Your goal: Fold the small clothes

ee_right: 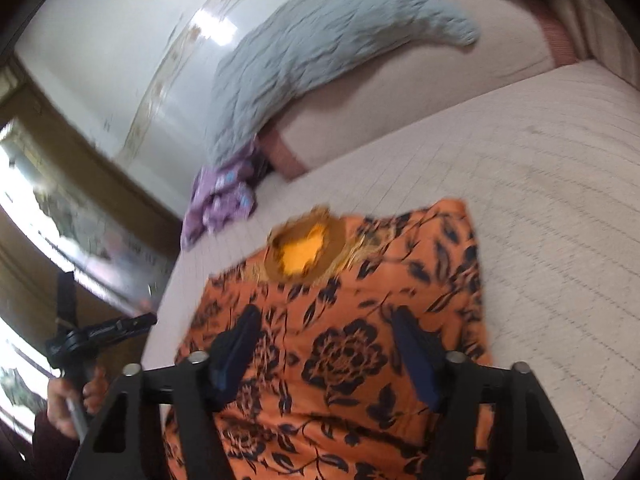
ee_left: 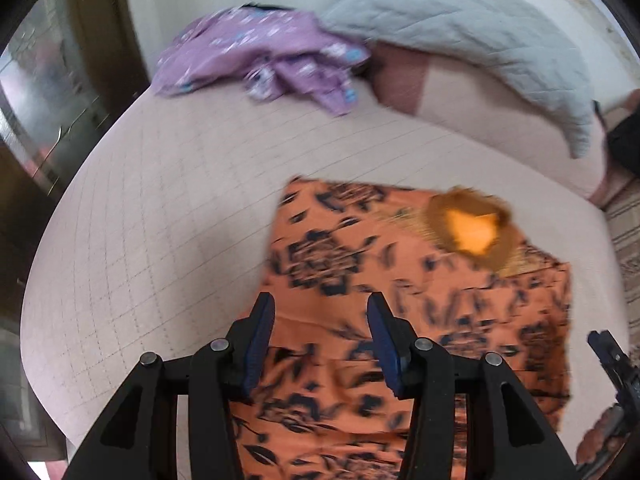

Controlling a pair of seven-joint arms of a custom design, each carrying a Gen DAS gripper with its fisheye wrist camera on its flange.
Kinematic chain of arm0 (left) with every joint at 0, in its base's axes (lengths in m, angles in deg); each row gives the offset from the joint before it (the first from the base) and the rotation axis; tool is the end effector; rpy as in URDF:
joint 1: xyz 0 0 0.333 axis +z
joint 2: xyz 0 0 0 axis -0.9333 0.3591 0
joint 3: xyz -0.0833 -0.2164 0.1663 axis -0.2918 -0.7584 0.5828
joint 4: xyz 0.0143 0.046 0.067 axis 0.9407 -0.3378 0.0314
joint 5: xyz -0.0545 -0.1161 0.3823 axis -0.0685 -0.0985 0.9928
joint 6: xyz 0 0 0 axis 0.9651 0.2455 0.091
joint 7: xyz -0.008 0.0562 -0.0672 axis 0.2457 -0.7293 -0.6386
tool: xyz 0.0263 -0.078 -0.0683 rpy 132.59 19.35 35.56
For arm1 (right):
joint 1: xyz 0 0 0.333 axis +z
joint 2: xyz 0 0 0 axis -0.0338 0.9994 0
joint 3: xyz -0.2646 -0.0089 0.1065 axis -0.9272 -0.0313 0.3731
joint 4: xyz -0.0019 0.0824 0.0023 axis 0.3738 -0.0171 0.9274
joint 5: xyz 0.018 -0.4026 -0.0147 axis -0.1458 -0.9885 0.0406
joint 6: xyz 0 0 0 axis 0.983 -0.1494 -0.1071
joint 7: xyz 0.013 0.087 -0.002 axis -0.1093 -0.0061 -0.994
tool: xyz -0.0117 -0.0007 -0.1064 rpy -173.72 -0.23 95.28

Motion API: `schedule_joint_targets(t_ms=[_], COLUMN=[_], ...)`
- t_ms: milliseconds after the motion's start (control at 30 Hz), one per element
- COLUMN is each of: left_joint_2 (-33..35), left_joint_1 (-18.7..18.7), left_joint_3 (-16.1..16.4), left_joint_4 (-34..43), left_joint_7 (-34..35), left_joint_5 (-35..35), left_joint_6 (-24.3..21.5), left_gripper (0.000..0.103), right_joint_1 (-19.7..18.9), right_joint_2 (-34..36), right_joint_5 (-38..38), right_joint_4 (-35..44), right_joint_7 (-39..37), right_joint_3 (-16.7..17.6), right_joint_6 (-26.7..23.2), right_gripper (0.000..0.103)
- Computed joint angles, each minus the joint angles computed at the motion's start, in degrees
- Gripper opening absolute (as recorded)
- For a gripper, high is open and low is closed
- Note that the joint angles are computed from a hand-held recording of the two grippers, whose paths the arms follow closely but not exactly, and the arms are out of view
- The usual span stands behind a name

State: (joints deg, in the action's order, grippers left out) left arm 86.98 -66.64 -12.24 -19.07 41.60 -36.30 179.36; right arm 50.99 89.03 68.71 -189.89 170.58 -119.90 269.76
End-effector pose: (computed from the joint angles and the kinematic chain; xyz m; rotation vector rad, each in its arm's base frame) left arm 0.7475 -0.0669 0.4917 -1.7643 2.2338 -0.5815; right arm 0.6042 0.2805 0.3997 -1.0670 1.9538 -0.2639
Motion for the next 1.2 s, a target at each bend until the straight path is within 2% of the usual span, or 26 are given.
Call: schedule_joint_targets(t_ms=[33,100,200,333,400,433,467,500,567,633,667,767,833,867,933,1000,1033,1100,1200], left_joint_2=[0.65,1.03,2.16,4.0,6.15,6.09,4.58,3.95,3.28,2.35,1.48,-0.86,-1.8,-2.18,-0.64,1.69,1.99,-0.03,-3.05], left_joint_1=[0.08,-0.13,-0.73,-2.74,-3.74,-3.2,-2.4,-2.28,-2.45,-2.46,-2.14,-1.24,-0.95,-1.32,-2.95,-4.27,-5.19,-4.91,-2.83], left_joint_3=[0.15,0.22,0.08,1.82,2.98,2.55,1.96,1.87,1.96,1.85,1.51,0.15,-0.55,-0.39,0.76,1.75,2.55,2.38,0.71], left_joint_4=[-0.03,-0.78,-1.1,-1.73,0.03,-0.98,-3.98,-5.03,-5.38,-5.85,-6.81,-9.97,-11.54,-12.33,-10.43,-7.83,-8.0,-11.38,-14.09], left_joint_7=[0.18,0.93,2.84,2.94,2.82,3.69,4.76,5.38,5.81,5.74,6.06,7.33,8.22,8.22,6.69,5.83,5.13,5.26,6.88], left_joint_5=[0.15,0.9,2.31,6.84,9.88,9.78,9.52,9.84,10.47,10.46,9.98,7.79,6.36,6.6,8.43,10.46,12.28,13.3,10.2], left_joint_6=[0.87,2.63,4.63,6.68,3.88,4.54,7.62,8.55,7.89,7.48,8.33,11.68,13.56,14.17,11.8,7.92,7.76,10.71,10.28], left_gripper=[0.049,0.049,0.049,0.049,0.051,0.051,0.052,0.052,0.052,0.051,0.051,0.051,0.051,0.051,0.051,0.055,0.056,0.058,0.057], right_joint_1=[-3.46,-8.63,-14.43,-19.01,-20.53,-21.53,-22.34,-23.6,-23.68,-22.52,-22.27,-20.46,-19.28,-19.57,-21.33,-23.36,-23.83,-23.7,-23.49], right_joint_2=[0.57,2.01,4.23,6.38,7.19,7.75,8.45,9.72,11.55,11.97,11.51,8.07,6.08,5.68,5.02,6.4,6.26,5.64,3.86], right_joint_5=[0.91,1.67,2.19,3.05,3.63,4.1,4.61,5.41,5.33,3.17,2.56,-0.56,-2.69,-2.81,-1.15,1.08,1.26,0.94,0.33], right_joint_4=[1.69,4.74,8.49,11.73,13.19,14.26,15.5,17.86,21.44,22.75,22.38,17.26,13.95,13.01,10.82,12.2,11.47,10.77,8.63], right_joint_7=[-2.33,-5.45,-8.84,-13.0,-15.46,-17.35,-19.06,-21.76,-23.38,-23.05,-22.52,-16.65,-10.88,-9.08,-6.97,-6.84,-6.48,-5.48,-5.17], right_joint_3=[4.16,10.38,17.32,23.02,25.1,26.49,27.69,29.49,29.89,28.73,28.37,25.31,22.72,22.53,23.45,25.12,25.39,25.2,25.14], right_joint_6=[-1.72,-4.87,-8.13,-10.42,-11.84,-13.23,-14.82,-18.47,-24.69,-26.79,-26.51,-21.31,-19.03,-18.2,-17.39,-21.01,-19.91,-18.62,-15.27], right_gripper=[0.063,0.06,0.058,0.057,0.057,0.057,0.057,0.057,0.058,0.057,0.057,0.057,0.057,0.057,0.057,0.053,0.053,0.053,0.053])
